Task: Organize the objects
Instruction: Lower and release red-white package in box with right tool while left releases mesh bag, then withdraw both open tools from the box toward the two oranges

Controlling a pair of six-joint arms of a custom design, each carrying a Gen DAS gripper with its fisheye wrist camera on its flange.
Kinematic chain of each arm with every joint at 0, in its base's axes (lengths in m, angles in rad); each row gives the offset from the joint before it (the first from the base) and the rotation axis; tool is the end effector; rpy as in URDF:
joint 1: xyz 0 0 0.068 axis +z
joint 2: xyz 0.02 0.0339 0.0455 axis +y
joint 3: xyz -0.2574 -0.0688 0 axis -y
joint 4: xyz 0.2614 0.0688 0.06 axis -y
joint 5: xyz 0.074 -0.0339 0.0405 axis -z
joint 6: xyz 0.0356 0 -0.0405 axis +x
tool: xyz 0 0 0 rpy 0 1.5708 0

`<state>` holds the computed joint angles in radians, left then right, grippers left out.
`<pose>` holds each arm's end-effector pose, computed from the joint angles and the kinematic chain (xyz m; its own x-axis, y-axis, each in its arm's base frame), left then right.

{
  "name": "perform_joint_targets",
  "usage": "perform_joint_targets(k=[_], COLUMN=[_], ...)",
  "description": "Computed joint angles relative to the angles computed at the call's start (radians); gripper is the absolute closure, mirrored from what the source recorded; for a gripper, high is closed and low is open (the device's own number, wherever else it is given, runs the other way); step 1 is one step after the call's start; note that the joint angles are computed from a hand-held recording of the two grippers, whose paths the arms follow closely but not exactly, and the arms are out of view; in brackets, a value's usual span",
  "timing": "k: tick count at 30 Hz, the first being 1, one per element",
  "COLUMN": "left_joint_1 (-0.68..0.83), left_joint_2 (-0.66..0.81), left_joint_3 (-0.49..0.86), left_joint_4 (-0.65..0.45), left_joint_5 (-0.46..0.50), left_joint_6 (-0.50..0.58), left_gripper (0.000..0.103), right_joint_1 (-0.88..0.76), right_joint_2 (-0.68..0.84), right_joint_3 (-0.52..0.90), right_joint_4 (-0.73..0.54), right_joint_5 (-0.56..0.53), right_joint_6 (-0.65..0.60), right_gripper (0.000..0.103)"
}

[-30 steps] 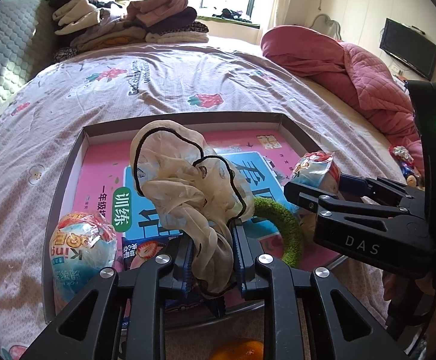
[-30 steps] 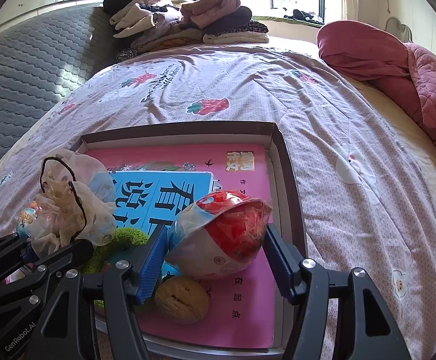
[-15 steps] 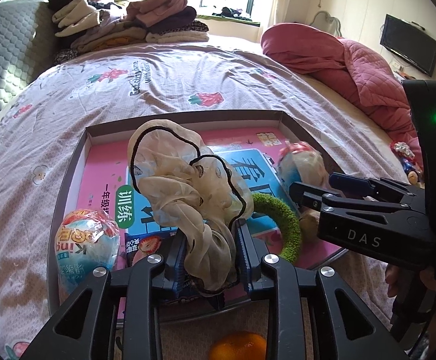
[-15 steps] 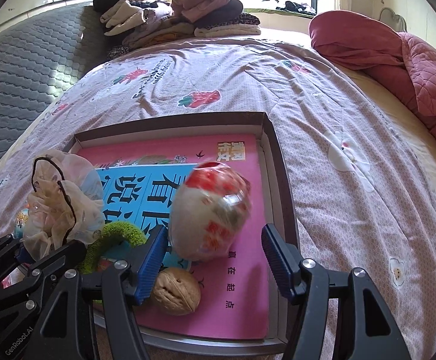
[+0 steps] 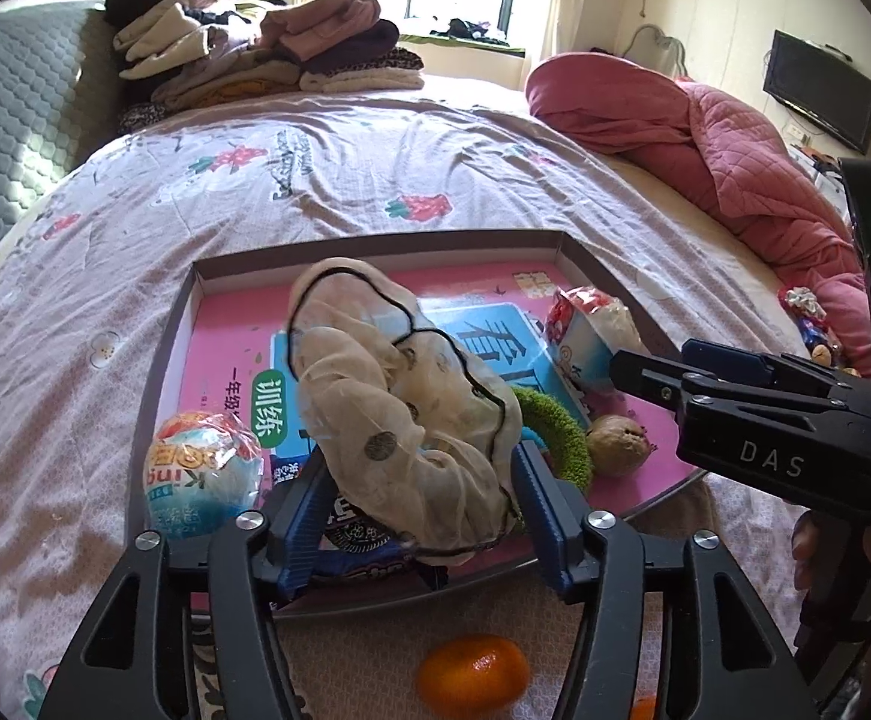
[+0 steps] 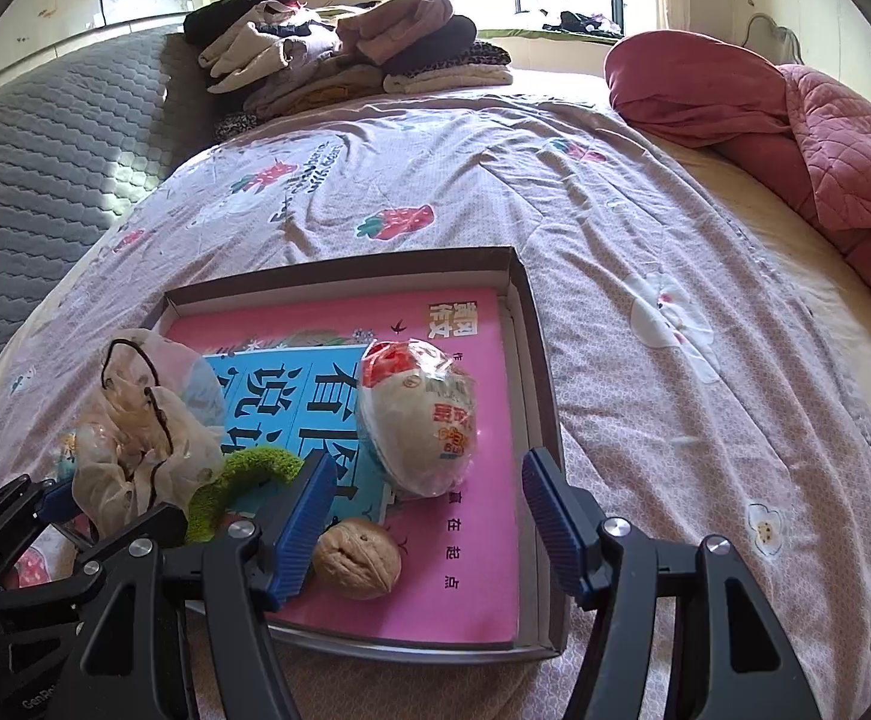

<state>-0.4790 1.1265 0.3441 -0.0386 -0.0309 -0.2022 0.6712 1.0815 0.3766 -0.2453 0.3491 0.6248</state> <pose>0.1884 -0.0966 0.1240 -0.7250 0.1503 -0.6721 0.3026 0.9462 -0.1147 0.1638 0.1145 0.1296 -0.7674 0.0924 -0.6344 0.0250 0.9931 0.1145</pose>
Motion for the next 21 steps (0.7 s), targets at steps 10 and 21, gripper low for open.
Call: perform_joint_targets(k=[10, 21], left_joint_1=[-0.029, -0.103], left_joint_2=[-0.25, -0.538], left_joint_3=[-0.017, -0.051], left_joint_4=[-0.171, -0.413], left_joint_5=[-0.065, -0.152], left_joint_6=[-0.006, -0.04], left_gripper=[0.035, 0.033], right_joint_1=[0.067, 0.322], right_joint_2=[-0.205, -0.418], right_joint_3=[-0.011, -0.003], right_joint_4=[-0.163, -0.428], right_joint_5=[0.045, 0.194], right_joint_6=[0.057, 0.257], right_gripper=[0.039, 0.037])
